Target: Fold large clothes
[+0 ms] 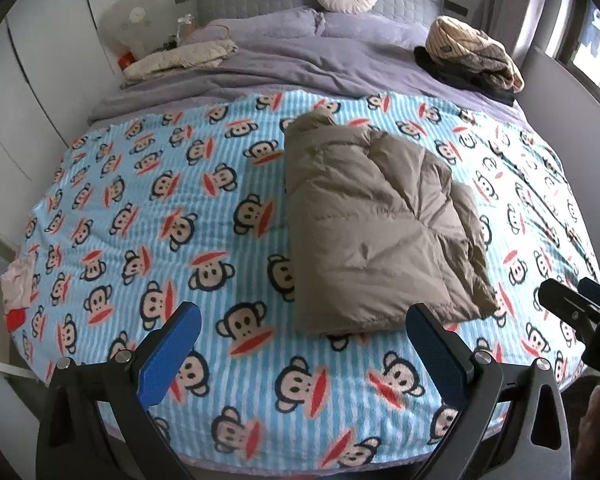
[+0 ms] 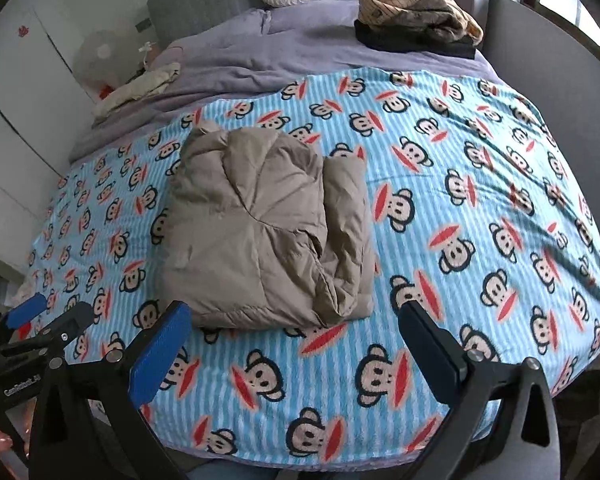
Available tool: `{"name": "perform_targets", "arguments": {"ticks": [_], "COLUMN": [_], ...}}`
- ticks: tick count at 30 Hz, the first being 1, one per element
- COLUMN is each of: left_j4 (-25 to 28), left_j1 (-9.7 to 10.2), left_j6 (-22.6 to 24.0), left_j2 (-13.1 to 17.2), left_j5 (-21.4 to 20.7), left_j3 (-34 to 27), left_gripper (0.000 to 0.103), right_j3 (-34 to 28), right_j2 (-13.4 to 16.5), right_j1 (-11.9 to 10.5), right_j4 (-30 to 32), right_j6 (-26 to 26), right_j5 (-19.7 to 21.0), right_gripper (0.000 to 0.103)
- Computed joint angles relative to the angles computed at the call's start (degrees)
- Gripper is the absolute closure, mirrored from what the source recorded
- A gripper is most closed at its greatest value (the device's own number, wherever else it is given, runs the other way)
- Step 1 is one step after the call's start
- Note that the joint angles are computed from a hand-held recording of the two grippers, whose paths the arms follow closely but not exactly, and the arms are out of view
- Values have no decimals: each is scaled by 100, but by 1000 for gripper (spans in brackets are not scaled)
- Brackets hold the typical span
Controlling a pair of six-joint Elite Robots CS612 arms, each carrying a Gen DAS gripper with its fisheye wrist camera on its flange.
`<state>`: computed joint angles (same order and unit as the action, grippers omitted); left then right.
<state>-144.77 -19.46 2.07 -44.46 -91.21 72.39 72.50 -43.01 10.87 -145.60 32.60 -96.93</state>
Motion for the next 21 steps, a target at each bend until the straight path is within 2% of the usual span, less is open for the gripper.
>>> {"name": "perform_targets", "arguments": {"ticks": [7, 21], "left_j4": [-202, -461], "left_j1": [0, -25], "left_j6": [-140, -243], "left_j2": [-57, -173], "left_j5": [90, 239], "left_j3": [-35, 81], "left_gripper": [0, 0], "right_j3": [-127, -224], "right_j2": [-14, -27], "right_j1": [71, 87], "right_j4": [-106, -153], "right_j6": [-280, -357], "right_j5": [-362, -367], "right_gripper": [0, 0]}}
